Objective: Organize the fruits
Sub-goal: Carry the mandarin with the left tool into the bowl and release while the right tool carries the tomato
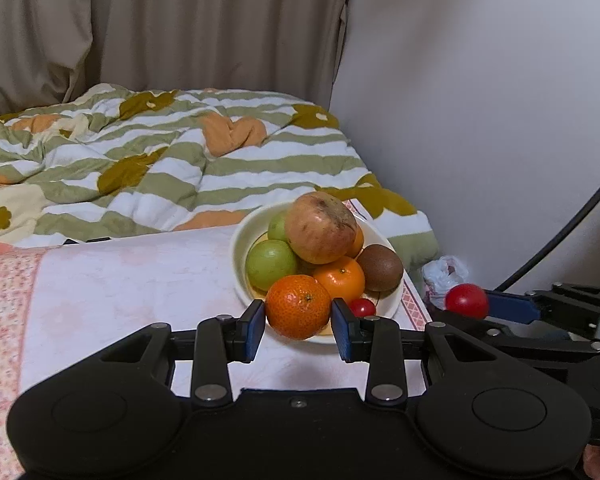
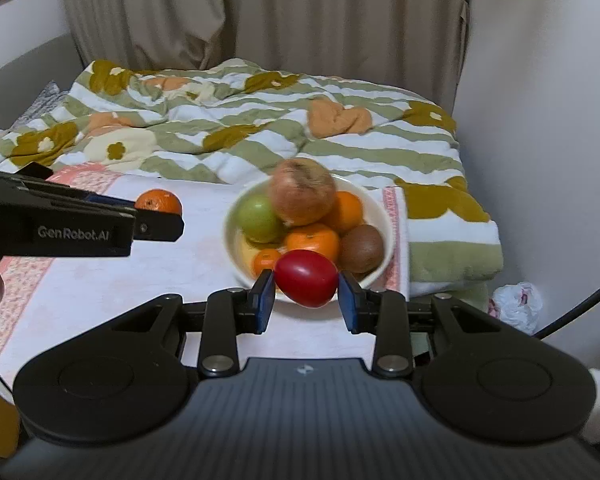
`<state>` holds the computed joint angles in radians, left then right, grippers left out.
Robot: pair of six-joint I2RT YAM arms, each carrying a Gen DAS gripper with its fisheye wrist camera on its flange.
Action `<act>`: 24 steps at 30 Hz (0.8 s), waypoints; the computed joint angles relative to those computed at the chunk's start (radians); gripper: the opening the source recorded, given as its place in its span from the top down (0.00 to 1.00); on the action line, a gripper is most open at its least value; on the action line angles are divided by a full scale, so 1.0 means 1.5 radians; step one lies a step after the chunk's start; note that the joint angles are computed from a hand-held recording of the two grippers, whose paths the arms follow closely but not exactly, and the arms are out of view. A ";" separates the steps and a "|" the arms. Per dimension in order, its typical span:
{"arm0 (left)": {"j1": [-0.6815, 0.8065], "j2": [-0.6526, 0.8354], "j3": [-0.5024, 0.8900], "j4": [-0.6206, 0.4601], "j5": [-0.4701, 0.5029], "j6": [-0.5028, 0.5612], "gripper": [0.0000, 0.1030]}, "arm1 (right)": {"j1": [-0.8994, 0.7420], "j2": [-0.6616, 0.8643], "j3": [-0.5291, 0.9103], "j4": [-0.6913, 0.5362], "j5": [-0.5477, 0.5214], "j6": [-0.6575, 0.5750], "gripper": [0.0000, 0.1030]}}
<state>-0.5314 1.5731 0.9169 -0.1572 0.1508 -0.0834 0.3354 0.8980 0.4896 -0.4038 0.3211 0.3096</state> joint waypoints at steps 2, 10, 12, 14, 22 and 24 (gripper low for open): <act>-0.010 0.038 0.022 0.006 -0.007 -0.007 0.62 | -0.049 0.011 -0.008 0.022 -0.034 -0.025 0.52; -0.015 0.192 0.120 0.013 -0.026 0.009 0.62 | -0.159 0.111 -0.013 0.109 -0.103 -0.068 0.52; -0.013 0.217 0.138 0.008 -0.030 0.016 0.62 | -0.168 0.135 -0.012 0.124 -0.107 -0.071 0.52; -0.013 0.238 0.154 0.000 -0.033 0.024 0.62 | -0.176 0.158 -0.011 0.139 -0.111 -0.067 0.52; -0.015 0.266 0.178 -0.010 -0.039 0.035 0.33 | -0.183 0.190 -0.012 0.161 -0.115 -0.056 0.52; -0.018 0.245 0.156 0.011 -0.053 0.036 0.10 | -0.186 0.192 -0.010 0.164 -0.115 -0.058 0.52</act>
<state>-0.5581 1.9407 1.1506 -0.1414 0.0712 -0.0294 0.0570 1.1862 0.4748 -0.1578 0.1485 0.2232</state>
